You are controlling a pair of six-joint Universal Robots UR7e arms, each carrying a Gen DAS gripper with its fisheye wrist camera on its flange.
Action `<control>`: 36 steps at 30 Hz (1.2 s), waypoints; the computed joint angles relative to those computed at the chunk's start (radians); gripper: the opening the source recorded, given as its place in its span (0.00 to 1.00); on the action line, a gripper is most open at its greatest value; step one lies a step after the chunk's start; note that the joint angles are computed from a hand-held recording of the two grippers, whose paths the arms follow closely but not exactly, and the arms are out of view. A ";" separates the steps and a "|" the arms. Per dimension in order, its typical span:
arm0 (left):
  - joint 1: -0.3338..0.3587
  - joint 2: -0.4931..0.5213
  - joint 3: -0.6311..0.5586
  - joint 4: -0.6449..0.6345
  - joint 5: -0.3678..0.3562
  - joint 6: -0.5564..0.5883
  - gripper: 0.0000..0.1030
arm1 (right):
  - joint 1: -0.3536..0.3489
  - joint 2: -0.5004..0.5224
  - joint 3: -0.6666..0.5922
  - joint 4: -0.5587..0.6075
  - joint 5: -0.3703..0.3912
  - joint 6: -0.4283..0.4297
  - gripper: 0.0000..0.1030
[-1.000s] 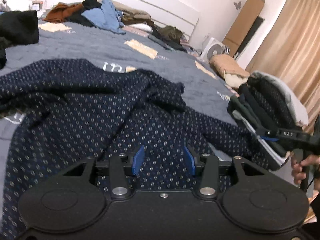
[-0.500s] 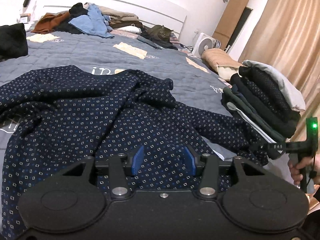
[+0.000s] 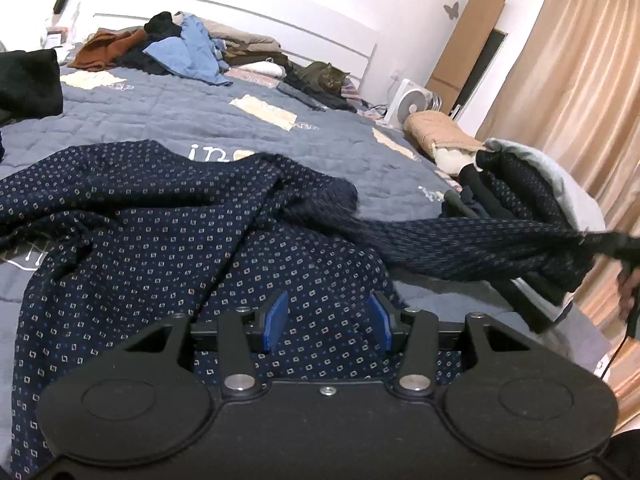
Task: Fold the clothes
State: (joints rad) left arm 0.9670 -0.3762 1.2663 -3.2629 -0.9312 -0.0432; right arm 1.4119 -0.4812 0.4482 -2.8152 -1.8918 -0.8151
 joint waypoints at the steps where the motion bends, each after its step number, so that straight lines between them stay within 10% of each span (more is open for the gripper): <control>1: 0.000 -0.001 0.001 -0.001 -0.003 0.000 0.43 | 0.004 0.012 -0.034 0.004 -0.009 -0.020 0.03; 12: 0.000 -0.021 0.026 0.018 -0.034 -0.009 0.45 | 0.017 -0.171 0.295 0.090 -0.075 -0.081 0.12; 18: 0.001 -0.027 0.034 0.017 -0.043 -0.011 0.45 | 0.024 -0.272 0.481 -0.037 0.015 -0.148 0.37; 36: 0.008 -0.029 0.032 0.032 -0.049 -0.011 0.46 | 0.013 -0.211 0.530 0.077 0.200 -0.252 0.42</control>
